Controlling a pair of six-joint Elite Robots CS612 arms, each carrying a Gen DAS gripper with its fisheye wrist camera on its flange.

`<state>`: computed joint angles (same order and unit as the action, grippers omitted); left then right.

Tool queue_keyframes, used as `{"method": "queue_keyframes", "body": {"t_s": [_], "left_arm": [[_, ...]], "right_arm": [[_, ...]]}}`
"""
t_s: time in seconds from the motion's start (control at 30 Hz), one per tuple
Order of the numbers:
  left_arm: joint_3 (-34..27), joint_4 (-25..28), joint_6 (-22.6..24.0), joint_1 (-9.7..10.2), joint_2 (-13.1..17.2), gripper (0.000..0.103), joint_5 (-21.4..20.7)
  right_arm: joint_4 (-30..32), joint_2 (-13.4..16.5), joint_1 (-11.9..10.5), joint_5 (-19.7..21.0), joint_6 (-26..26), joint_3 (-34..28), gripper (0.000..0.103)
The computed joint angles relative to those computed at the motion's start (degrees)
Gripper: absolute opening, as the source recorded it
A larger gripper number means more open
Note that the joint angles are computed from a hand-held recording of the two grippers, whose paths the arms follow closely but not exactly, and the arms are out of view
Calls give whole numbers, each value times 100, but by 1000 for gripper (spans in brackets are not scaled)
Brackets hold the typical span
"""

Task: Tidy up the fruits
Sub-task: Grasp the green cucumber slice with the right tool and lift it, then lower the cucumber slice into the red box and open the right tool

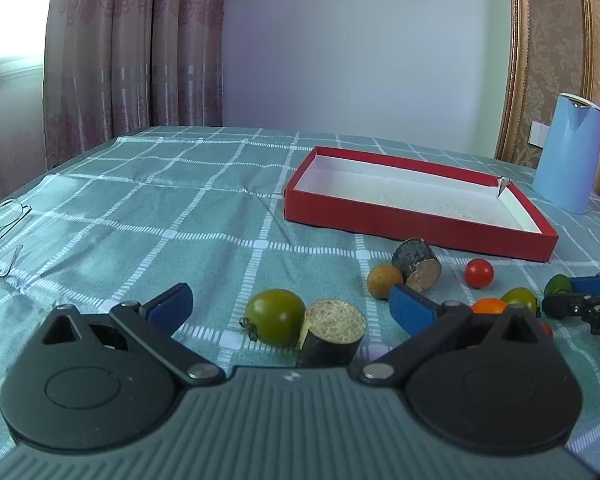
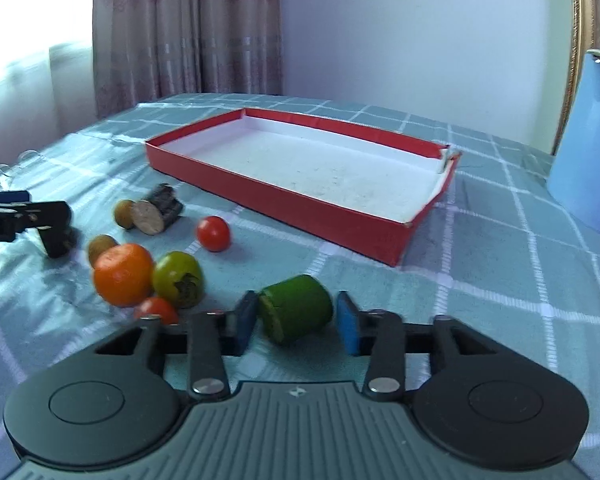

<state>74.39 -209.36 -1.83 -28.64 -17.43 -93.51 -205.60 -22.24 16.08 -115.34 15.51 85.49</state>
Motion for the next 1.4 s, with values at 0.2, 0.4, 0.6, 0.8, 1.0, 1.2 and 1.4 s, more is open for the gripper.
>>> {"method": "queue_keyframes", "body": {"t_s": [0.2,0.4,0.6,0.8,1.0,1.2,1.4], "left_arm": [[-2,-25,-17,2,7,103,-18],[-8,-3,-30,0,5,103,-8],[-5,44,-167,28,0,103,-62],[-5,121,-173,29,-12,103,-76],[1,159,-154,14,-23,103,-8],[-2,120,-233,28,-13,103,-26],[-15,144,-305,54,-10,103,-134]], "right_arm": [[-292,49,83,-327,-70,-117,36],[-505,140,-11,-853,487,-473,36],[-76,281,-144,-1079,883,-891,37],[357,312,-175,-1122,1139,-990,38],[855,307,-195,-1061,1244,-1078,42],[1473,321,-143,-1284,1339,-1350,65],[1615,501,-154,-804,881,-2028,67]]}}
